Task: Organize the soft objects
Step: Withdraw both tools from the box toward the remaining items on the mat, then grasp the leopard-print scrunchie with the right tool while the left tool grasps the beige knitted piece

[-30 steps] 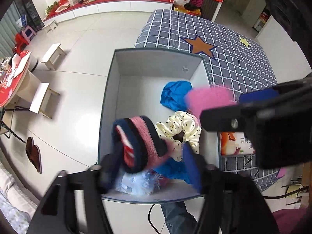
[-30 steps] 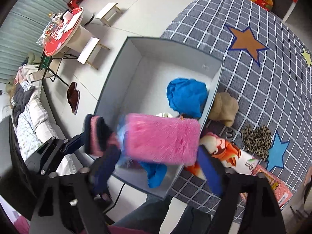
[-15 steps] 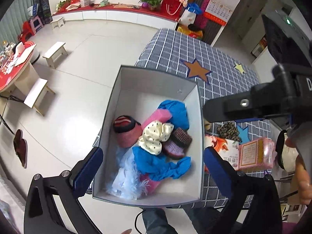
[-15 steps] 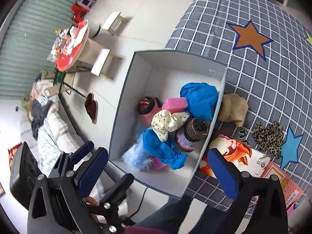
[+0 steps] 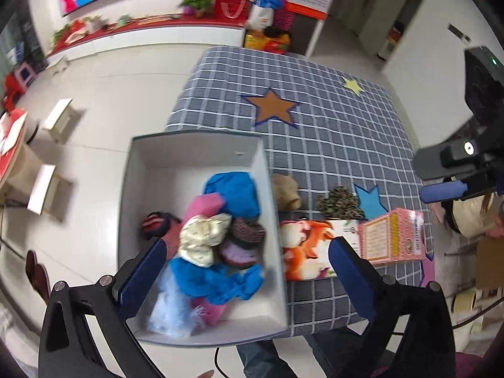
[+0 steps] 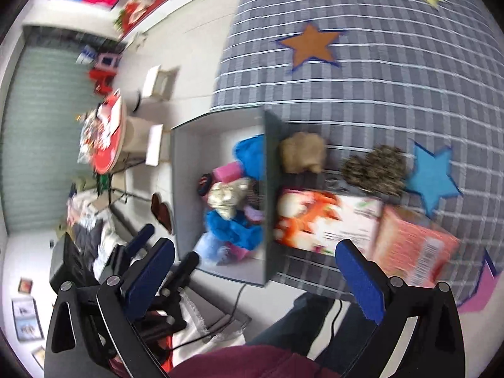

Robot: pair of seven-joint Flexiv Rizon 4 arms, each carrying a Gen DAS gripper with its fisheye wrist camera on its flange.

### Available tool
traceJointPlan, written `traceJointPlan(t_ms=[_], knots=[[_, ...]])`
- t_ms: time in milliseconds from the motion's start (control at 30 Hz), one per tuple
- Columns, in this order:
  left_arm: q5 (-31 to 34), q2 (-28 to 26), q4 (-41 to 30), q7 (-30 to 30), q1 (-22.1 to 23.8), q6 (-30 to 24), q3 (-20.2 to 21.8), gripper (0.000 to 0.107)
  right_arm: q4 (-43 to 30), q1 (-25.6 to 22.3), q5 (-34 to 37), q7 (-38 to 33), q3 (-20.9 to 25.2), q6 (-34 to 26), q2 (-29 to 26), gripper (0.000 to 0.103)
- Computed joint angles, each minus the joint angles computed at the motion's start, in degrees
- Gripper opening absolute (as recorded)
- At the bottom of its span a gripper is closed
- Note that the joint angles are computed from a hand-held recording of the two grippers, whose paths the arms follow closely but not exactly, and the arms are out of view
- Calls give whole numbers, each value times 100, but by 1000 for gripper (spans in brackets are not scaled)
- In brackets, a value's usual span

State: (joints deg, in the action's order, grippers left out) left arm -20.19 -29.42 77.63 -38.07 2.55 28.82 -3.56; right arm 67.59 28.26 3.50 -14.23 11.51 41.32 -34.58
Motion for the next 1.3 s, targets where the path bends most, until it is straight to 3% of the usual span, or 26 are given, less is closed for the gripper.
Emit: traceJointPlan(t_ms=[267,500,667,867,1200,1300], knots=[[236,-295,-596,-285,-245,-700,-56,103,1548,-202,-15,779,-57,24,1060,103],[656,-445,-798,-437,-578,-990,-26,103,1851,-600,342,213,104,-485,1110,103],[956,-499,-776,-560,-880,-840,-19,103,1563,-906,836,-752,224,-749,675,103],[1213,-553,-808,-723,-1073,-687,37,103,591,-1113,1019,-2061,265,-1555,-207,103],[1992,-1108,-1379,-821,-1529,-744,167,103,-1270,-1091,868,-3757,206,-3034,-1831,103],[2223,-1281,-1486,-786,-1687,-696,214,103,-1461,-935,638,-4008,52,-3396,-2047,103]])
